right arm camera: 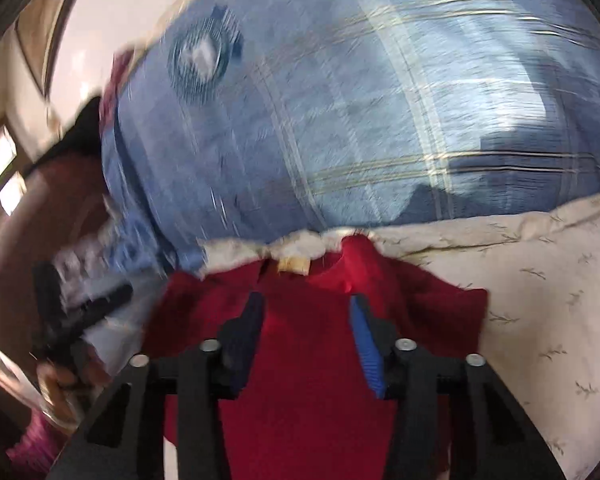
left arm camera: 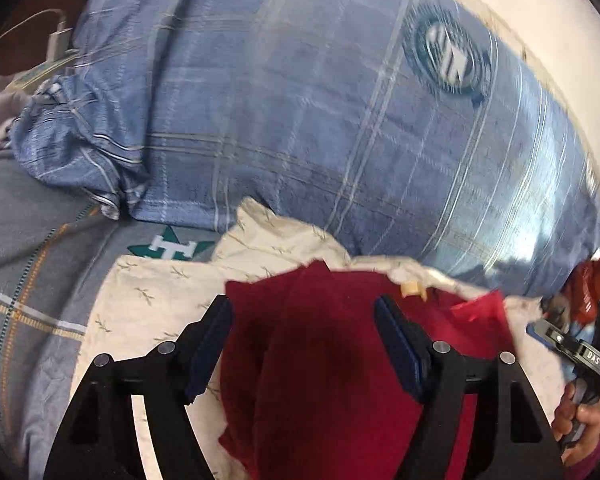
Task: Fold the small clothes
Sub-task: 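Fold the hem end over toward the collar with both grippers and release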
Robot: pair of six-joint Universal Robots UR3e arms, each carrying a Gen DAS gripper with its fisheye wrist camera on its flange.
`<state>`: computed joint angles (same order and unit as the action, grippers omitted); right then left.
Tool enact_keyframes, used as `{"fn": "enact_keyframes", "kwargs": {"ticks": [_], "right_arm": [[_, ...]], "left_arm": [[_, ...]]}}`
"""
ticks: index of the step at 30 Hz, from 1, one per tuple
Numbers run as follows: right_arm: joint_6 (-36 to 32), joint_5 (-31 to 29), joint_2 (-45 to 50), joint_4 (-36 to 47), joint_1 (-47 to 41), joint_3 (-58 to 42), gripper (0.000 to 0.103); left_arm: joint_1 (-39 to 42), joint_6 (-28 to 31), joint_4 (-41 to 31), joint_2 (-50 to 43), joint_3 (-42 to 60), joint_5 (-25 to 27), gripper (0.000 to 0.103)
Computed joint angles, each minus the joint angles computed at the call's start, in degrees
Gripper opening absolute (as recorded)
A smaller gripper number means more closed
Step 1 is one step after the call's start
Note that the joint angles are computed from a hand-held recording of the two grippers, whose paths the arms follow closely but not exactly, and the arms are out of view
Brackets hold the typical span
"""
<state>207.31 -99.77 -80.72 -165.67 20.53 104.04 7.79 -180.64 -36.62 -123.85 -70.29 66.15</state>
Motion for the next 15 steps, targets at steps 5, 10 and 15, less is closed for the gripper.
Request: {"fn": "enact_keyframes", "kwargs": {"ticks": [5, 10, 15], "right_arm": [[-1.93, -10.16, 12.67, 7.61, 0.9, -11.73, 0.034], [0.07, -8.02, 17.43, 8.63, -4.23, -13.83, 0.024], [0.35, -9.51, 14.6, 6.47, -2.52, -10.75, 0.028]], "left_arm": [[-5.7, 0.04, -3.83, -9.56, 10.8, 10.33, 0.071], [-8.22, -0.96, -17.33, -26.27, 36.49, 16.82, 0.072], [-6.36, -0.41, -15.49, -24.36, 33.0, 12.2, 0.07]]}}
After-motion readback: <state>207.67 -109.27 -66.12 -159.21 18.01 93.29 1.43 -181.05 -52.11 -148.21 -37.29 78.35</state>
